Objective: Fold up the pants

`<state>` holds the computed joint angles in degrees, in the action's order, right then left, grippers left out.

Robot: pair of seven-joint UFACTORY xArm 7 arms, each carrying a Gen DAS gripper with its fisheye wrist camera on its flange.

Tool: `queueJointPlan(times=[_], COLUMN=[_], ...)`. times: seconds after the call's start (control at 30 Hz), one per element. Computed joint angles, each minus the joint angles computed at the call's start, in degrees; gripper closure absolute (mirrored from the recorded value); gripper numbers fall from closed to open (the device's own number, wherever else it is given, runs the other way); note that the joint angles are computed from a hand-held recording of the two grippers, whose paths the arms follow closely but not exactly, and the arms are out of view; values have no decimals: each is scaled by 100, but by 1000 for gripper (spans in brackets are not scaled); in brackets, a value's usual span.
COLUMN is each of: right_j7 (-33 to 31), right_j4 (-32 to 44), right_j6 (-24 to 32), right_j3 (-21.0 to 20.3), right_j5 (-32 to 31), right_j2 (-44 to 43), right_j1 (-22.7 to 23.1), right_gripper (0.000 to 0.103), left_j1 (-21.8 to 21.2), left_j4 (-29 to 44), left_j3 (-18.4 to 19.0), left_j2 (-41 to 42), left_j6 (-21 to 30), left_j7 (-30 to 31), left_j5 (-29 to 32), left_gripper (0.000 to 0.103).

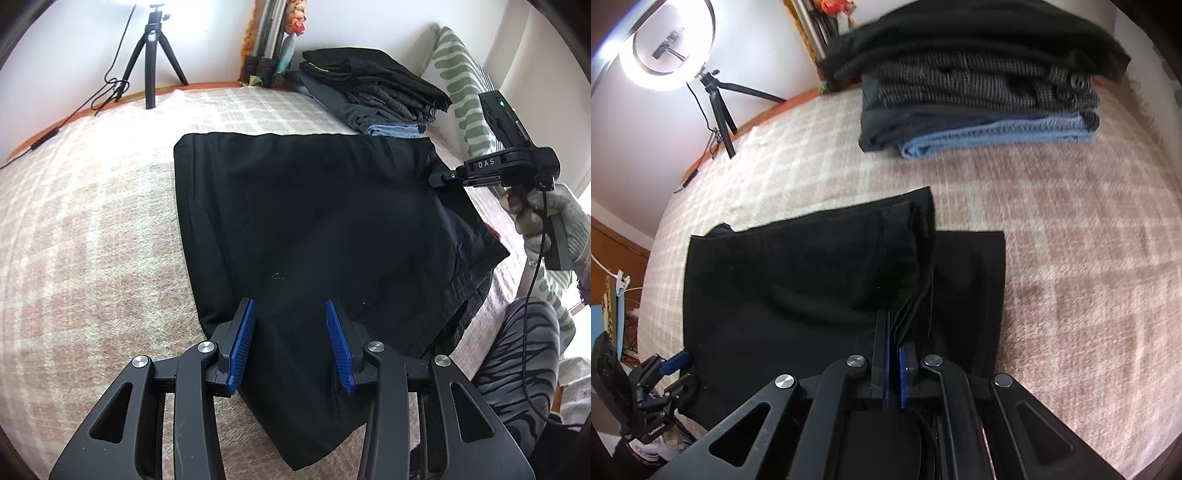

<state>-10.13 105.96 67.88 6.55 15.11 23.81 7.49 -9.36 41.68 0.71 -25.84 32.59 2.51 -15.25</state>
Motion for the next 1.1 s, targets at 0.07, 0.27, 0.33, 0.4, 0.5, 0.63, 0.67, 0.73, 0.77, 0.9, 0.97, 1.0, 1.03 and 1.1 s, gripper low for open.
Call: queueJointPlan(times=[0.07,0.27,0.33,0.4,0.5,0.63,0.67,0.73,0.77,0.9,0.97,1.0,1.03,1.1], right_j7=[-57,-114,-510,-699,-761,-545,-528,-493,-424,-310,-280,-239,-210,-239], right_j4=[-46,-861,-999,-974,-661,-261,-223,-89,54,346,475,502,466,194], right_j6=[-49,-1239,-1522,-1614,-1483,-1331,-1334,-1263,-1161,-934,-828,-814,-841,-1055], right_j3=[-18,-79,32,84,139,39,29,32,29,12,-15,-27,-25,49], right_j5=[-134,-495,-260,-265,-291,-877,-968,-1014,-1013,-1086,-1207,-1241,-1241,-1115], right_j2=[-36,-817,-951,-918,-576,-50,25,171,293,557,597,591,528,257], right_j1=[42,151,117,204,351,701,741,758,769,819,880,901,902,860], right_gripper=[95,65,65,65,65,65,65,65,65,65,66,66,66,66], left_j1=[-2,-17,-8,10,14,21,28,17,20,32,-24,-18,-20,-45], left_j4=[-15,-85,-140,-213,-285,-395,-420,-515,-565,-643,-691,-727,-758,-823], left_j3=[10,6,-31,-77,-77,-40,-43,-36,-61,-114,30,100,163,340], left_j2=[-10,-123,-191,-275,-344,-451,-474,-535,-566,-678,-801,-881,-939,-1048], left_j6=[4,-11,-24,-42,-33,-25,-22,-65,-120,-128,-98,-77,-71,-55], left_j7=[14,-12,-26,-96,-138,-167,-190,-193,-183,-241,-308,-386,-429,-473], left_j5=[1,-26,35,103,171,207,217,219,263,401,208,98,6,-229], left_gripper=[65,65,65,65,65,65,65,65,65,65,65,65,65,65])
